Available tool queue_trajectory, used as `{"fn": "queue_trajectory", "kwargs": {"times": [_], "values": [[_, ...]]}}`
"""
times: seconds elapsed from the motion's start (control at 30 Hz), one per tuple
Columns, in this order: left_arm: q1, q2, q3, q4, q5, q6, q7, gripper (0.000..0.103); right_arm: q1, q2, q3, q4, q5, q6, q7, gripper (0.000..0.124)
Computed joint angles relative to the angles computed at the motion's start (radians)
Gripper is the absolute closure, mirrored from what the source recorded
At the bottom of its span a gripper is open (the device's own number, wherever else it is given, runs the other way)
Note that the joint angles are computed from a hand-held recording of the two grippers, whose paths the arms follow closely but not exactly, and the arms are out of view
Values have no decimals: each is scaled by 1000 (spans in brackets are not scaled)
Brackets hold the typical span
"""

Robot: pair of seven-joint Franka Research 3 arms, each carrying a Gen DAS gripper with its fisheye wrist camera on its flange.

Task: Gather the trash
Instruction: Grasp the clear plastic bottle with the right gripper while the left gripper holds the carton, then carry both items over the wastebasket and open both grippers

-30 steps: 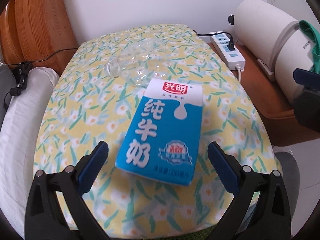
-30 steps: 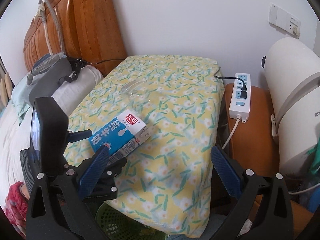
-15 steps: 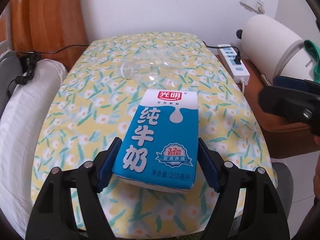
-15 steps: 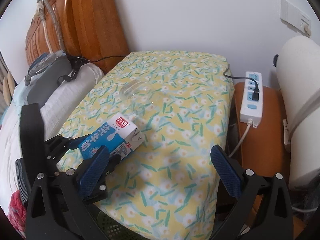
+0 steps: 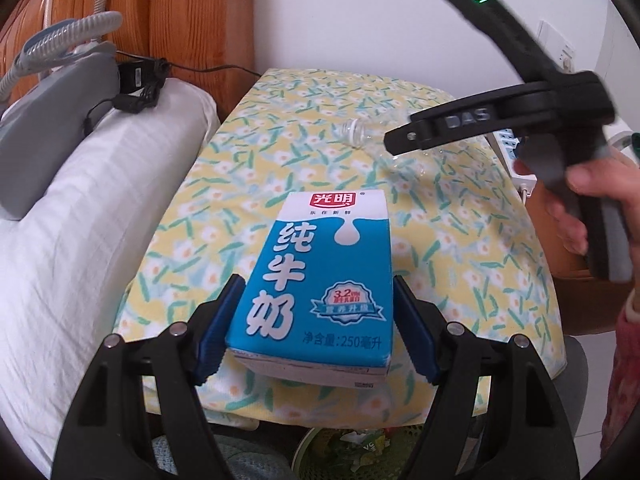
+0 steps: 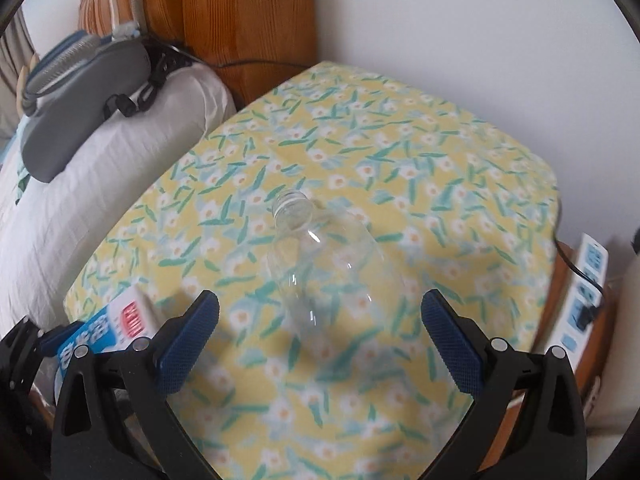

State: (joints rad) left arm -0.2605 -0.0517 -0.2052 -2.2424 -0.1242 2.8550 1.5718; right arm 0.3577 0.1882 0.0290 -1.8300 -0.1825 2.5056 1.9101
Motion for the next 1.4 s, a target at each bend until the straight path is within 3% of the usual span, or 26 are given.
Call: {"fn": "queue_trajectory", "kwargs": {"times": [0.17, 0.27, 0.53, 0.83, 1.0, 1.23, 1.4], "values": [[-2, -11, 12, -27, -69, 29, 56, 33, 24, 93, -14, 117, -54, -94, -6, 27], [-2, -15, 16, -33, -84, 37, 59, 33, 16, 104, -6, 131, -2, -115, -41, 48], [-9, -49, 26, -59, -98, 49, 52, 33, 13, 56, -5, 66, 50, -66, -45, 53], [-50, -123, 54, -119, -102, 68, 43, 34, 5, -102, 23, -131, 58, 78, 10, 53], [-87, -185, 81, -173, -104, 74, 45, 35, 1, -237, 60, -289, -5, 141, 91, 53], [-158, -342, 133, -306, -97, 53, 54, 35, -15, -453, 158, -504, -17, 171, 152, 53], [-236, -473, 191, -409, -121, -7, 84, 35, 26, -567, 190, -631, 97, 130, 110, 53]]}}
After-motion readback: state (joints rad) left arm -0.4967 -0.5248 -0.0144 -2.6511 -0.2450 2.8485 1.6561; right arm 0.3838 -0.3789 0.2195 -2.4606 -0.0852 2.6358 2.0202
